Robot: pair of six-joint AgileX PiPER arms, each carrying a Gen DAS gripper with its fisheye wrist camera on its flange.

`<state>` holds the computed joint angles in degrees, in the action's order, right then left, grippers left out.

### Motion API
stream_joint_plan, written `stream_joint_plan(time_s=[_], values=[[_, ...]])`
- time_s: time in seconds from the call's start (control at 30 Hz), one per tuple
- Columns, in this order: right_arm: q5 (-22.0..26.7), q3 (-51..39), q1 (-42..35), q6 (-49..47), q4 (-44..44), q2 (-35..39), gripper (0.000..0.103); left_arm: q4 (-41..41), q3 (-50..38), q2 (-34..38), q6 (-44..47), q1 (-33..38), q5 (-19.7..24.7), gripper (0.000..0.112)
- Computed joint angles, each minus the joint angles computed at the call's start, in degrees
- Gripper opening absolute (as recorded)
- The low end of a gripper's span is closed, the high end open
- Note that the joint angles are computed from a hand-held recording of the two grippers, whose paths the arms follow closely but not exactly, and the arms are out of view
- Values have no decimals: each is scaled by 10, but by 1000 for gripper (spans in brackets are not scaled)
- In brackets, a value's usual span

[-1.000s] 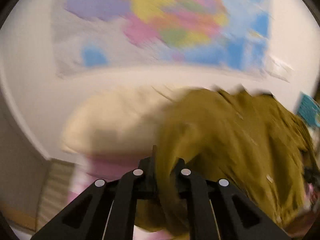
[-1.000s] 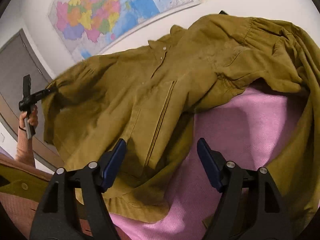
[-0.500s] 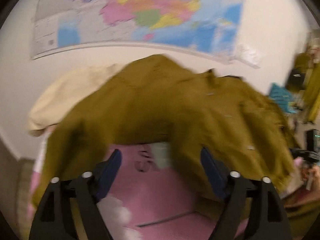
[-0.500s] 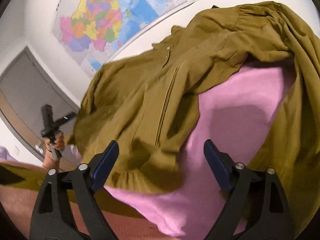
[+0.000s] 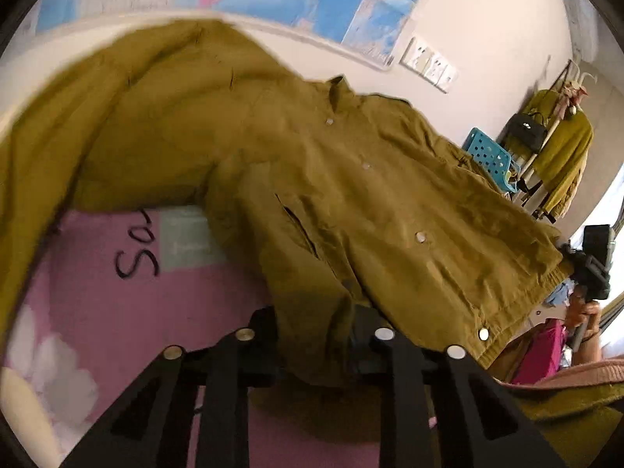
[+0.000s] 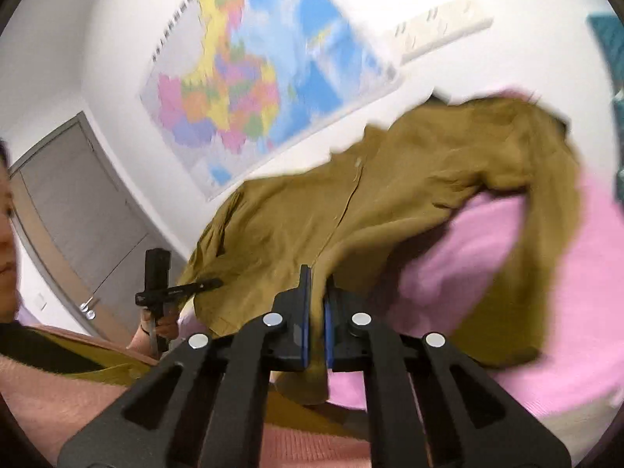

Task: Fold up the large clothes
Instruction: 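Lay the olive shirt flat on the bed and open both tools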

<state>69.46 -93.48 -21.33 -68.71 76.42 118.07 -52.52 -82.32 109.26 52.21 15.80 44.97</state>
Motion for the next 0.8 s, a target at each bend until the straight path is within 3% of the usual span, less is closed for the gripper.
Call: stream_joint_plan(time_s=[0.07,0.1,0.13,0.17,0.2,0.23,0.3,0.37,0.43,0.5,0.53,0.6,0.63,0.67,0.7,0.8], values=[[-44,27,-5,22,-73,-27,6,1,-9,-5,-7,12,22,18],[-36,12,-3,67,-111,-8,8,-4,-10,-6,-4,21,39,18],[-36,1,2,93,-139,3,19,-2,-14,-3,-7,23,50,19],[-59,-5,13,119,-184,9,45,12,-17,0,-13,25,57,24],[-94,4,16,121,-207,5,52,49,-15,-2,-36,17,44,28],[-107,1,18,128,-206,4,53,70,-13,-3,-50,18,38,38],[-77,-7,-2,93,-137,9,56,64,-6,-6,-48,21,35,46],[-80,-23,-5,66,-96,11,62,36,2,-11,-29,28,35,81],[-89,-86,18,104,-107,44,62,39,4,-10,-30,20,20,82],[-109,-189,54,204,-182,104,62,73,-12,4,-61,3,12,82],[-117,-221,67,241,-218,124,62,92,-26,19,-84,-8,12,81],[-130,-298,97,303,-299,170,55,103,-48,45,-110,-18,27,64],[-138,-316,107,313,-335,180,45,92,-51,52,-102,-17,39,45],[-154,-317,115,319,-365,183,26,82,-46,51,-90,-16,43,24],[-148,-330,116,322,-377,192,21,70,-38,47,-72,-13,52,14],[-145,-334,112,324,-392,191,20,26,24,-7,2,1,51,11]])
